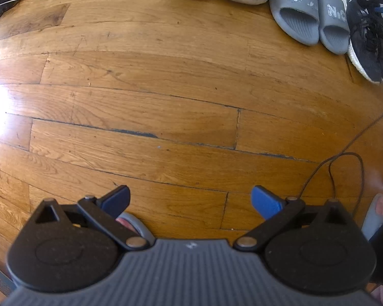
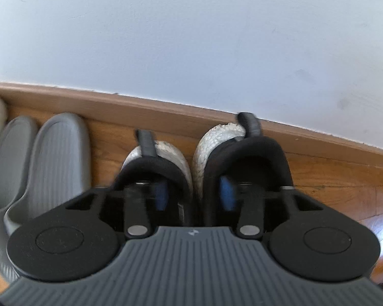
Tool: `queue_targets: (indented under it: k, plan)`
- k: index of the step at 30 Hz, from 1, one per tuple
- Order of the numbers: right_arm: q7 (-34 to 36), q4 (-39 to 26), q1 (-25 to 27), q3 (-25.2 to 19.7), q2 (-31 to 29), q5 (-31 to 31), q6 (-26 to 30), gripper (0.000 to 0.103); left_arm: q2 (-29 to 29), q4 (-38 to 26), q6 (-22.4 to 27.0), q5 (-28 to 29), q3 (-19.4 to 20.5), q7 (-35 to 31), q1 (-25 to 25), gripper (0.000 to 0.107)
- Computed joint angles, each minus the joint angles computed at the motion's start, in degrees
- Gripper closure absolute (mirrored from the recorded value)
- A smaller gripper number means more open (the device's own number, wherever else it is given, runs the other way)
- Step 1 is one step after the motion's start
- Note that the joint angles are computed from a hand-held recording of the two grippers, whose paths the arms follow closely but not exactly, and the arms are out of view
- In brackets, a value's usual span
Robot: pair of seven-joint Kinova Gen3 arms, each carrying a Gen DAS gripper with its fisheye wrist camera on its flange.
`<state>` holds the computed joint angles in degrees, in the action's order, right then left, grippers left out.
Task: Organize scattered shoes
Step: 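Grasp the black sneakers with the right gripper and set them beside the grey slides, then grasp the light grey slides with the right gripper and place them beside the sneakers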
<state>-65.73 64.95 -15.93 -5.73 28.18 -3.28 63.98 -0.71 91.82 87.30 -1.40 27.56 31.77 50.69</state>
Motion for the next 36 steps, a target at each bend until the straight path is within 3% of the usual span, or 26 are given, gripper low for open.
queue_targets:
  k: [2, 6, 8, 10, 13, 17, 21, 24, 28, 29, 30, 32, 36]
  plan:
    - [4.6, -0.9, 2.7, -0.1, -1.4, -3.2, 3.0, 0.04, -0.1, 0.0, -0.2, -0.1, 0.0, -0.2, 0.0, 0.005]
    - [14.0, -4.7, 13.3, -5.7, -4.2, -6.5, 11.9, 0.024, 0.1, -0.5, -0.3, -0.9, 0.3, -0.2, 0.3, 0.005]
    - [18.6, -6.6, 18.0, -7.1, -4.9, -6.6, 16.4, 0.021, 0.2, -0.5, -0.8, -0.8, 0.3, -0.5, 0.4, 0.005]
    - [22.5, -6.5, 20.0, -4.2, -5.1, -5.5, 18.7, 0.021, 0.5, -0.5, -1.0, -0.6, 0.1, -0.8, 0.5, 0.005]
    - [23.1, -4.6, 20.8, 3.4, -3.4, -1.7, 21.3, 0.022, 1.1, -0.9, -1.2, -0.6, -0.2, -1.4, 0.5, 0.005]
    - [21.8, 2.6, 21.0, 8.6, -2.8, 4.9, 16.9, 0.04, 2.6, -2.2, -0.8, -0.9, -0.8, -3.3, 1.1, 0.005]
    - [19.8, 7.0, 22.7, 10.0, -0.9, 9.9, 13.8, 0.04, 3.0, -2.1, -1.5, 0.1, -2.0, -4.9, 1.1, 0.005]
    - [20.3, 6.1, 22.5, 10.0, 1.6, 11.0, 16.9, 0.038, 3.2, -1.9, -1.9, 0.5, -2.7, -6.3, 0.7, 0.005]
    - [20.7, 9.3, 21.7, 9.4, 2.1, 14.7, 15.1, 0.037, 3.5, -2.2, -2.0, 0.6, -3.0, -7.7, 0.3, 0.005]
    - [20.8, 10.0, 21.5, 9.3, 1.8, 15.0, 14.5, 0.041, 3.6, -2.2, -2.2, 0.8, -3.1, -8.2, 0.3, 0.005]
    - [20.4, 10.4, 21.2, 9.2, 1.8, 15.1, 14.2, 0.076, 3.6, -2.1, -2.4, 1.0, -3.2, -8.5, 0.2, 0.005]
    - [18.7, 10.6, 20.8, 9.4, 1.9, 14.8, 14.0, 0.086, 3.5, -1.8, -2.7, 1.3, -3.4, -8.8, 0.1, 0.005]
    - [16.2, 9.6, 21.0, 8.7, 0.7, 11.6, 12.6, 0.088, 3.3, -1.4, -2.7, 1.8, -3.4, -8.0, 0.0, 0.005]
